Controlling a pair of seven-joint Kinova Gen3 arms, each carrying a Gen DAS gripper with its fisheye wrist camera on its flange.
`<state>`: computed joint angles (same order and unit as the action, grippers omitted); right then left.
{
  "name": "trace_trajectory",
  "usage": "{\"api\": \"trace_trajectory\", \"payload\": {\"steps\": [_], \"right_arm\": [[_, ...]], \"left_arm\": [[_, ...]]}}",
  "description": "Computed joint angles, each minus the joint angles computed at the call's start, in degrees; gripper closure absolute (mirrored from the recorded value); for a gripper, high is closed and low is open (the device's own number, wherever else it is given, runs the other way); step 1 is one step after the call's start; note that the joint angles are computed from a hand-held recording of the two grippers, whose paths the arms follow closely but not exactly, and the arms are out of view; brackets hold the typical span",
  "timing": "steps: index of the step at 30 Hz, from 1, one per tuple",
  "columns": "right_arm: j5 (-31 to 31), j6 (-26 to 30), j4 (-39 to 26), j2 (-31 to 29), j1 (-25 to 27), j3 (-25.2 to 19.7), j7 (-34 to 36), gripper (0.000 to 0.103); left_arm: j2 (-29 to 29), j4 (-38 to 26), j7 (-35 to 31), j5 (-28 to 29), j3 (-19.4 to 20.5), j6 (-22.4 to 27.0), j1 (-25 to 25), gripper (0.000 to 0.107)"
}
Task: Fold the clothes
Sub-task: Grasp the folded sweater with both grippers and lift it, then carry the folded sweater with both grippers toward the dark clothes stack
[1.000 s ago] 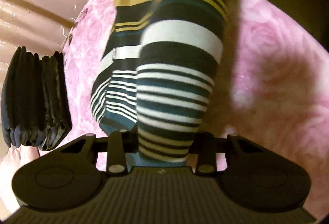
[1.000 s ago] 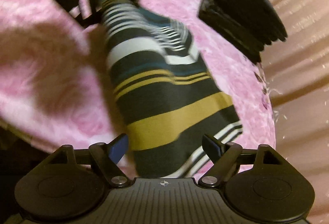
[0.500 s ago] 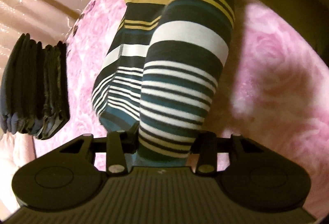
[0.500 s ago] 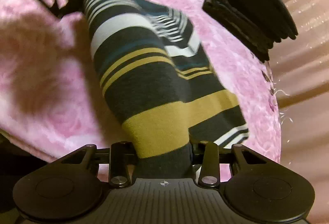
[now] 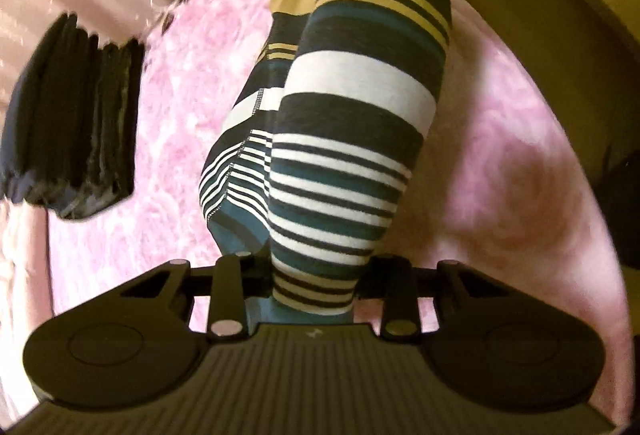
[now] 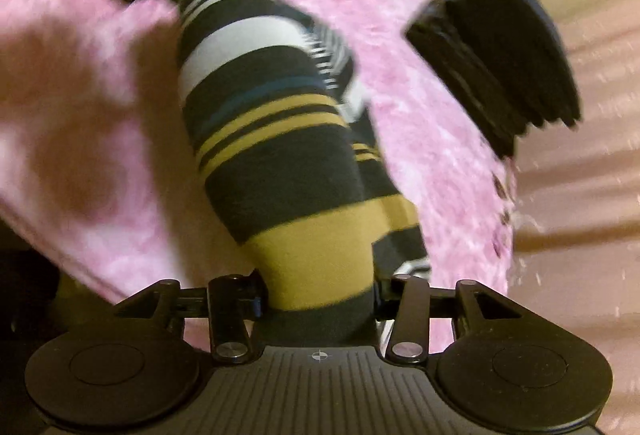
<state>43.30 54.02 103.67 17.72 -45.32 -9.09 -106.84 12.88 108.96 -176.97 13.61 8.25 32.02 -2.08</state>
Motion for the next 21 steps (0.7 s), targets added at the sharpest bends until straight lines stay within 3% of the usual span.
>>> {"api": "trace_trajectory", "payload": {"steps": [5,9,12,17,21], "right_arm": [[-4.95,-2.77,0.52,-3.05,4.51,-0.39,7.51,0.066],[-9.17,-2.92,-5.4,-4.98,9.05,0.14,15.95,0.069],[-11.67,-2.74,-11.09,-5.15,11.27,0.5,21.25,0.069],[-11.49,-0.29,-18.19,-4.59,9.62,0.83,22.77,0.069],[-9.48,1.76,-21.98,-4.03,6.66,0.64,21.97,0.069]], "left_arm": [[0.22,-3.88,5.5,-1.5,-0.95,5.5,1.57,0.079],[0.13,-8.25,7.99,-1.43,-1.35,11.18,1.79,0.079],[-0.34,-11.9,6.64,-0.19,-1.43,12.49,0.73,0.079],[-1.74,-18.94,5.89,1.74,-2.49,15.07,-1.25,0.08],[-4.41,-20.04,2.72,4.84,-3.79,16.29,-3.83,0.08]]}}
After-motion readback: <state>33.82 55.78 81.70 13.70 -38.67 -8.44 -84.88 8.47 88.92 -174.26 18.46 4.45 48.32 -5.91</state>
